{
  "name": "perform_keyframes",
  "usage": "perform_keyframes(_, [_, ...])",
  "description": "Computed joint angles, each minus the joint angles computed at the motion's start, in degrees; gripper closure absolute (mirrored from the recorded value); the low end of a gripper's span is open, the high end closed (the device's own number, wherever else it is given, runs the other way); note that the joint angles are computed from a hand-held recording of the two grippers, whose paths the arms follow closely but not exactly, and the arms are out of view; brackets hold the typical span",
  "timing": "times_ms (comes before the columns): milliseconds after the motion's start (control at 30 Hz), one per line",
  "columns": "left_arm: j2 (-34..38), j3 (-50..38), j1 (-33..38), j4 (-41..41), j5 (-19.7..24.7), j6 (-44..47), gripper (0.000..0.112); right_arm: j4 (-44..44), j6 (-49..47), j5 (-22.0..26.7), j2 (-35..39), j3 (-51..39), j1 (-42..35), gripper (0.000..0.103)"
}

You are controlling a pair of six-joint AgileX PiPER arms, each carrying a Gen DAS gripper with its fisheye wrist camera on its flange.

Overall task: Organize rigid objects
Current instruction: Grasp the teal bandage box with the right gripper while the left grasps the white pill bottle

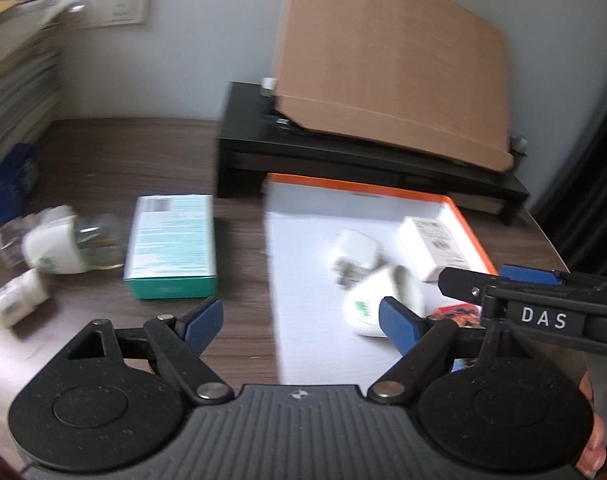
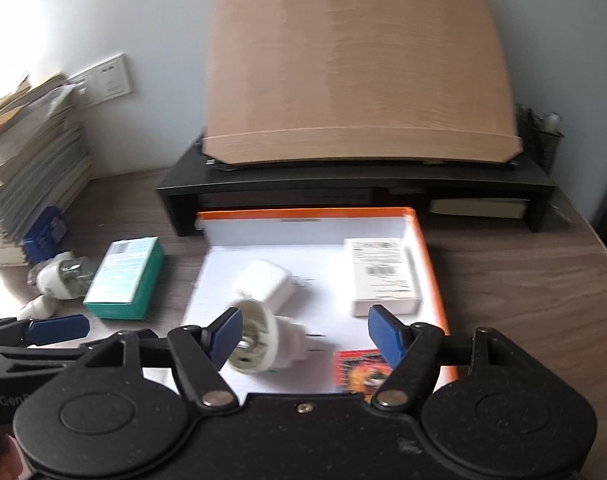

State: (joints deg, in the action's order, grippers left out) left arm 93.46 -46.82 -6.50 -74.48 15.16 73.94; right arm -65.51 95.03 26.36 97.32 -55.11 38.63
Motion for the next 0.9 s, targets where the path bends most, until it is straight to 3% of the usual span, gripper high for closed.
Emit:
perform_keyframes(267, [-2.18,2.78,14.21,-3.68,1.88,7.59,0.023,5.38,-8.17,-4.02,3.63,-5.35,2.99,0.02])
perform_keyframes(467, [1.12,-1.08,24.38,4.95,0.28,-1.33,0.021,15.28,-20.06,-8.56,6.06,-7.61,5.37,0.018])
perform_keyframes(533, [1.98,-2.16,25.79,7.34,-0.22,-3.48,0.019,21.67,-27.4,-10.48,7.02,-8.47,5.99,0.018])
perform_keyframes(700, [5.32,-4.57,28.48,7.05,1.26,1.46,0.016,40.13,-49.37,-12.1,10.34,-12.25,9.01,0.017])
perform_keyframes(800, [7.31,-5.71,28.25,6.22,1.69,4.88,0.016,38.79,-47.98,-9.53,12.73,-15.25,11.78,0.017])
perform_keyframes(900, [9.37,-6.38,27.83,-0.3,1.57,14.71,0.016,38.91,-47.21,-8.53,14.08,-16.98,12.82,0.017])
